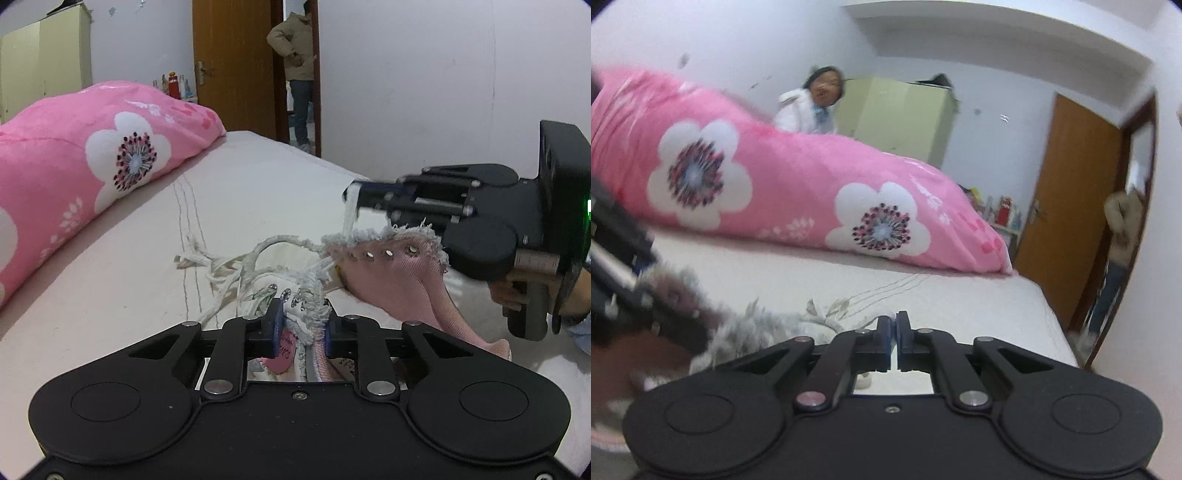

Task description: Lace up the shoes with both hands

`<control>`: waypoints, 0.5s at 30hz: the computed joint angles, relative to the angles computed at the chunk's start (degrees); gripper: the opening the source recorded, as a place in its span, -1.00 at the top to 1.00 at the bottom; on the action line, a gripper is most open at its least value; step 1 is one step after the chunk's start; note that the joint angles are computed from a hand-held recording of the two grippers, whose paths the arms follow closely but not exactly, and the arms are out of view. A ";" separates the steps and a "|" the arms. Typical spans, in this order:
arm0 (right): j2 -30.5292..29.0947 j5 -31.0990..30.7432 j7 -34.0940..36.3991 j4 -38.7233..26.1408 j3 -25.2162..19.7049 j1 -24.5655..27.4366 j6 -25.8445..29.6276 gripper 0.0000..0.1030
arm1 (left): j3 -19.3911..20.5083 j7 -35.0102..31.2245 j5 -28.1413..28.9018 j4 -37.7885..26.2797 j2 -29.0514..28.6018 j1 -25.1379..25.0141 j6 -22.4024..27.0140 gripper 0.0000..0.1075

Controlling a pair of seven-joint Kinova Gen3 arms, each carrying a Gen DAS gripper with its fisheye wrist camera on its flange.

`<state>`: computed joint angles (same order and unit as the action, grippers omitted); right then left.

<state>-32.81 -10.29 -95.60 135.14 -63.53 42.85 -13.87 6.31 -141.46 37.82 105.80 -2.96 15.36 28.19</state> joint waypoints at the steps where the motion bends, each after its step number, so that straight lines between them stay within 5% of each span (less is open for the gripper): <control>1: -0.32 -1.44 -1.37 0.44 0.37 0.15 -0.69 0.95 | -0.22 -0.09 0.21 0.20 -0.23 -0.12 0.36 0.68; 6: -0.08 -6.84 -6.77 1.68 4.45 -0.03 -2.30 0.95 | -0.22 1.16 -0.39 0.24 -0.46 -0.24 0.80 0.68; 11: -6.24 -12.91 -12.54 3.17 8.43 5.38 -3.03 0.95 | -0.32 1.69 -0.43 -0.13 -0.20 -0.22 1.17 0.68; 15: -6.21 -12.66 -15.40 4.26 12.40 4.76 -2.91 0.95 | 0.04 2.88 -1.54 -0.50 -0.05 -0.22 1.08 0.67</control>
